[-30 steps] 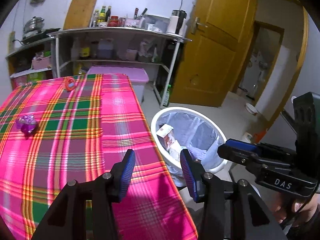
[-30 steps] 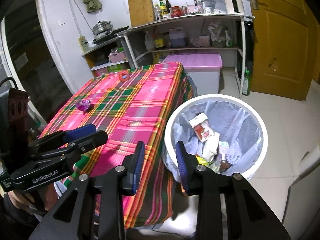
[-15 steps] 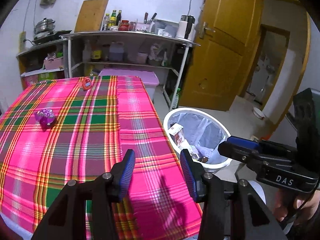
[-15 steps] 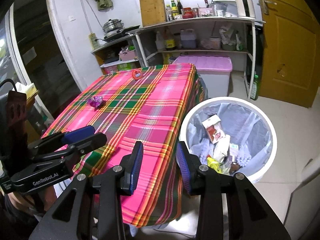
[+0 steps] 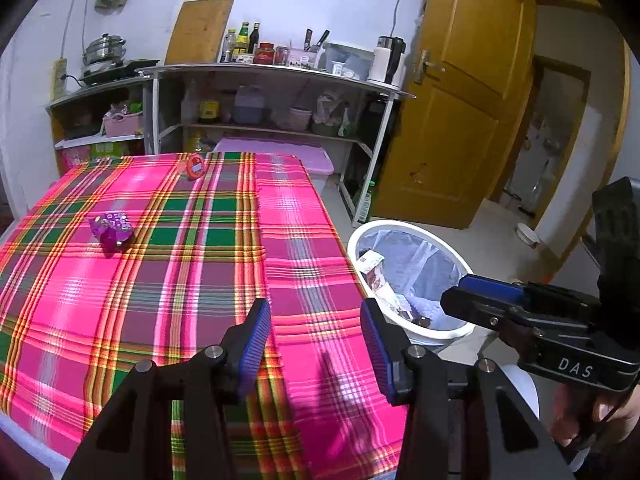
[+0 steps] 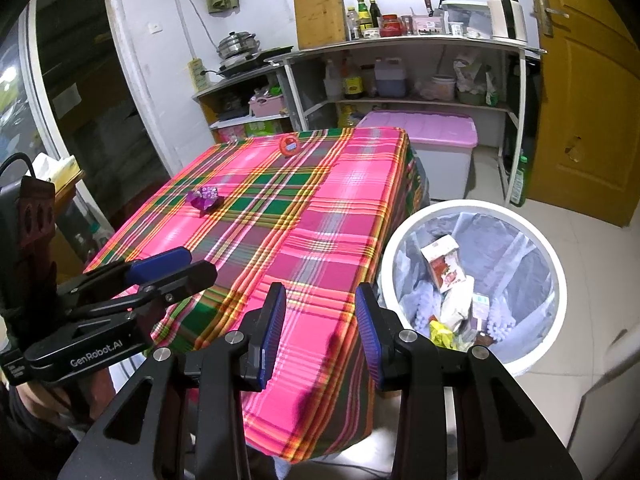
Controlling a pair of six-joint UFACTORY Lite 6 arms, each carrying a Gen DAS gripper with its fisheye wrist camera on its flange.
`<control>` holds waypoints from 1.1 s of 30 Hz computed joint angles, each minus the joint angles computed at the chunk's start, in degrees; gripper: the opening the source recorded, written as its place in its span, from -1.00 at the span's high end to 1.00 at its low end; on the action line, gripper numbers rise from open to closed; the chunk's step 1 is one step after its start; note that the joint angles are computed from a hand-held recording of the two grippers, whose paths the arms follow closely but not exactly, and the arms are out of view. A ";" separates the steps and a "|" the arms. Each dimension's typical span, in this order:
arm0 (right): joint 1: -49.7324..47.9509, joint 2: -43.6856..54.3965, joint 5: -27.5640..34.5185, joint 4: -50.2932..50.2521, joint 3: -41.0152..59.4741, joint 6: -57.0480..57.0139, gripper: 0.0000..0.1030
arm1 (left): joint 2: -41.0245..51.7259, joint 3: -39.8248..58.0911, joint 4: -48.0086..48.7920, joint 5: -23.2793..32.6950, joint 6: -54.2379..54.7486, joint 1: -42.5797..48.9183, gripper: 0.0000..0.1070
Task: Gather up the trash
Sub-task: 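Move both grippers back over the table toward the purple bag and orange cup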
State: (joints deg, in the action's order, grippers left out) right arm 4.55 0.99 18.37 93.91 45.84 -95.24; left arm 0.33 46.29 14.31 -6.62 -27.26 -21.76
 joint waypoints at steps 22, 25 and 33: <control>9.82 15.69 -4.22 -10.63 17.08 13.07 0.01 | 4.83 1.95 27.65 -4.06 -23.85 18.21 0.13; 10.45 18.28 -4.09 -12.61 20.06 15.09 0.01 | 7.02 4.63 33.38 -4.42 -29.00 21.64 0.12; 11.65 26.81 -3.75 -23.08 30.04 25.92 0.01 | 18.57 16.62 55.61 -6.23 -50.76 29.46 -0.04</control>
State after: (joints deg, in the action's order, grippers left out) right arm 16.20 27.80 14.62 70.84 75.88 -69.31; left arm 18.89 62.91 69.93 -12.85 -78.02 7.70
